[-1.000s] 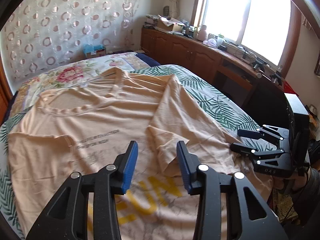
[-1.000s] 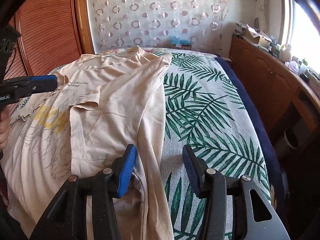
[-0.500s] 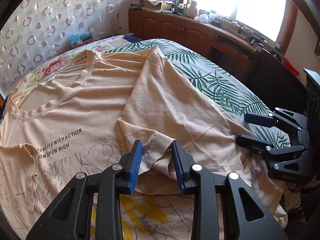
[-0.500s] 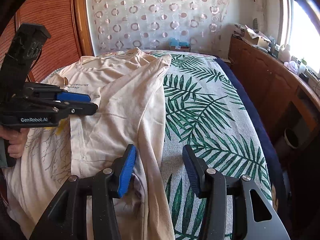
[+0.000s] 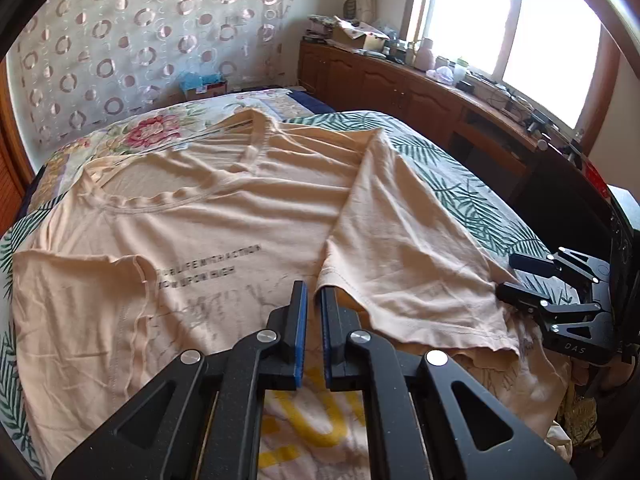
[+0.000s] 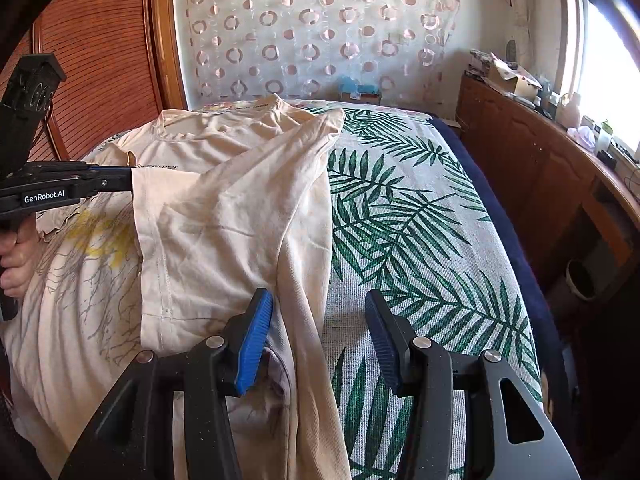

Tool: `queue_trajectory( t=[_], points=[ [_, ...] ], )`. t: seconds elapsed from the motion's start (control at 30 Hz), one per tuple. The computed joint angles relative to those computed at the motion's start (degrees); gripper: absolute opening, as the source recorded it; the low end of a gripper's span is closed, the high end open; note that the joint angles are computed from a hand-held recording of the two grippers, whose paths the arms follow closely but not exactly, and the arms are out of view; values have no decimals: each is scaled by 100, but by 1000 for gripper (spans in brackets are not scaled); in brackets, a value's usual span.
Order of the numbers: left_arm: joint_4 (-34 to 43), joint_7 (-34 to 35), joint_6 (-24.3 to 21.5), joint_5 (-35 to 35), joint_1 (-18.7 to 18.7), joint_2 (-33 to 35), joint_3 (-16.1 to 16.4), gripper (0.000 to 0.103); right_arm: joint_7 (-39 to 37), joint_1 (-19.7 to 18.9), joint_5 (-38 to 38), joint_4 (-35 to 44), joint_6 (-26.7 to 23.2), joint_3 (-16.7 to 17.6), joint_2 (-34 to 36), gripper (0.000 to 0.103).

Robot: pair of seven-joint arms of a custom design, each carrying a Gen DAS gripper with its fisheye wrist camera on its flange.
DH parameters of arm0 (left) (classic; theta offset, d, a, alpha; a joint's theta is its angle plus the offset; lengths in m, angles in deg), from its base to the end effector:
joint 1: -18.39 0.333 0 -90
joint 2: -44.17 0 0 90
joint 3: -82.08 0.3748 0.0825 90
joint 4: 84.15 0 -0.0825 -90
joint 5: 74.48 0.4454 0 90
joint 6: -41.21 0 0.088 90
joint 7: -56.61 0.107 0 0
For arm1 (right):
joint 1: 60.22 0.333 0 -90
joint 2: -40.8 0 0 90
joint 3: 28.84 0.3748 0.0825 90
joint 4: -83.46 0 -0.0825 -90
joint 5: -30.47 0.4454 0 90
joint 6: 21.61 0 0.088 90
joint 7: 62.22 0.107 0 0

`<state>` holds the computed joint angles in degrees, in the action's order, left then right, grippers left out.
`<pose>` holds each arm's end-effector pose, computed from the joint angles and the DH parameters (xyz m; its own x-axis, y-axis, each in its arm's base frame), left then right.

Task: Fold small clothes
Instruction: 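Grasp the folded sleeve with the left tool and adjust it flat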

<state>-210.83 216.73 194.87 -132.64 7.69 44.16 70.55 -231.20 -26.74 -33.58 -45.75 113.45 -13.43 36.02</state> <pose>0.5720 -0.2050 0.4407 -0.7346 -0.6670 0.1243 -0.5528 0.4822 -0.6796 0.3861 0.4273 0.4453 -0.1463 -0.9891 0.0140 -0.6369 0.0834 -0.7664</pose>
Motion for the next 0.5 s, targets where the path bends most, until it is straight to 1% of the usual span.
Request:
queue_trajectory(
  t=[0.2, 0.33, 0.4, 0.47, 0.5],
  points=[
    [-7, 50, -10, -117, 46, -58, 43, 8, -3, 1, -1, -4, 6, -1, -3, 50],
    [-102, 59, 214, -97, 44, -167, 75, 9, -3, 0, -1, -4, 6, -1, -3, 50],
    [-129, 114, 170, -147, 66, -223, 128, 17, -4, 1, -2, -4, 8, 0, -3, 50],
    [-152, 266, 113, -327, 93, -282, 190, 37, -4, 1, -2, -4, 8, -1, -3, 50],
    [-176, 442, 105, -523, 106, -330, 227, 43, -4, 1, -2, -4, 8, -1, -3, 50]
  ],
)
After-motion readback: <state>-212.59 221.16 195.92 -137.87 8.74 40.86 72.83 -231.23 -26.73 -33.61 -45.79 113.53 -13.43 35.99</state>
